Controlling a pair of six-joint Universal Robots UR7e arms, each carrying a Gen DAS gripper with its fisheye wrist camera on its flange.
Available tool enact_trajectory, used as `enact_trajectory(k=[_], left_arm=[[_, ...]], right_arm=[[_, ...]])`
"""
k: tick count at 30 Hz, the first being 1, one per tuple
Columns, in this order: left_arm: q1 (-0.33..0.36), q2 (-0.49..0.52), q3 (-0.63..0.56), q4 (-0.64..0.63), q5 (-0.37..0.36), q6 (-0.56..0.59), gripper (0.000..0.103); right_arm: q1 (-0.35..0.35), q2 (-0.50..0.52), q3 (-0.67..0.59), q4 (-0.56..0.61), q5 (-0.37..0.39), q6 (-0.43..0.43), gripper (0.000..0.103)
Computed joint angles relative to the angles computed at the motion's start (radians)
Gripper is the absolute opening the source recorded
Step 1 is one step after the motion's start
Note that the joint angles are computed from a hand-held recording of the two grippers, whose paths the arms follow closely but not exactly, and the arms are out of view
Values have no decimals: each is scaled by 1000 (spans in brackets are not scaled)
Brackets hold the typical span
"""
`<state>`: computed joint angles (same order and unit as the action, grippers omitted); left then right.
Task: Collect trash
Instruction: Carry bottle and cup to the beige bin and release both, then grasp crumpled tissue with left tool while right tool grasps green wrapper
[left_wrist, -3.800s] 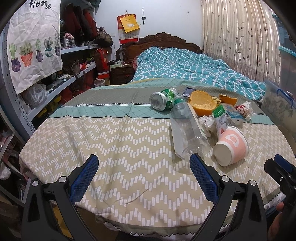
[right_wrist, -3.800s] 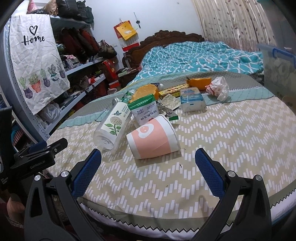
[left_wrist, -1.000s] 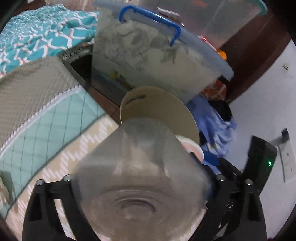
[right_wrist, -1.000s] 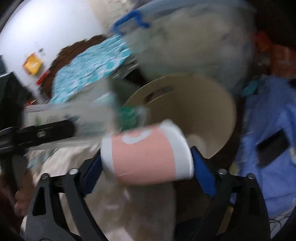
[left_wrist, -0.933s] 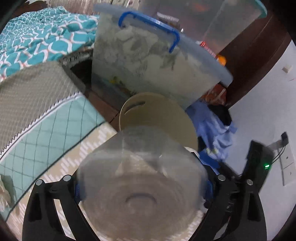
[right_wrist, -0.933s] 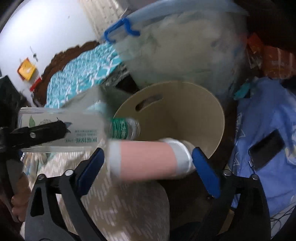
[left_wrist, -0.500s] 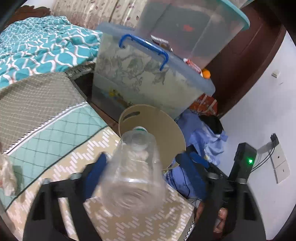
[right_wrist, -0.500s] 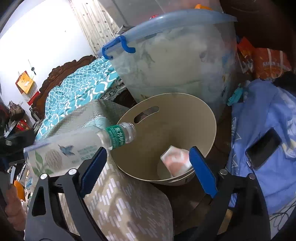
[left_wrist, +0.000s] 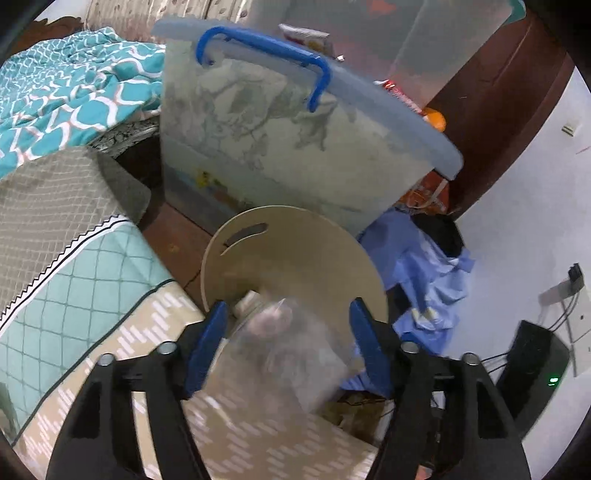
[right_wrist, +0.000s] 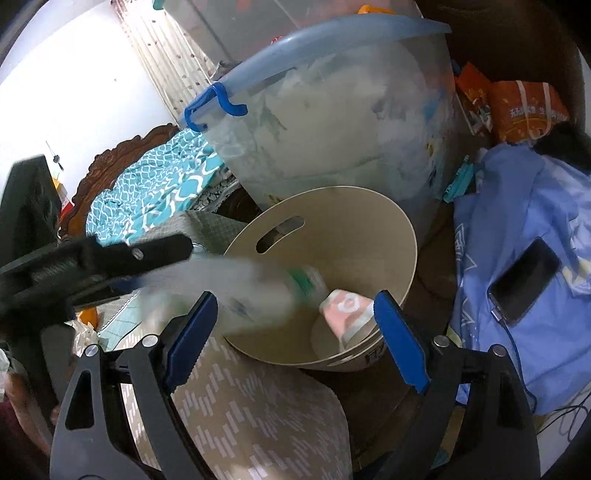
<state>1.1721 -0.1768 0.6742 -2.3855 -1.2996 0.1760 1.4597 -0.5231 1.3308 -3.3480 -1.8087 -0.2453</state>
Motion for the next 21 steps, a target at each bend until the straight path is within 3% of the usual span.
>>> enact_trajectory(k=[1, 4, 7, 10, 12, 16, 18, 21], left_arm=[[-4, -15, 28, -25, -1, 4, 77], [-9, -86, 138, -97, -31, -9, 77], [-7, -196, 303, -178, -64, -24, 77], [-6, -331, 512, -279, -47, 12, 77], [4, -445, 678, -352, -20, 41, 77], [43, -647, 926, -460, 36, 27, 77], [61, -750, 1048, -552, 114, 7, 77], [97, -874, 1171, -644, 203, -62, 77]], right_arm=[[-1, -1, 1, -2, 2, 4, 86], [-4, -3, 5, -9, 6, 13, 86], [-6, -5, 11, -21, 11, 20, 86], [-7, -6, 10, -14, 16, 19, 82], [-2, -3, 2, 2, 4, 11, 75], [16, 6, 4, -2, -22, -19, 46], [34, 10, 24, 6, -3, -39, 40], [80, 34, 37, 35, 32, -97, 40]])
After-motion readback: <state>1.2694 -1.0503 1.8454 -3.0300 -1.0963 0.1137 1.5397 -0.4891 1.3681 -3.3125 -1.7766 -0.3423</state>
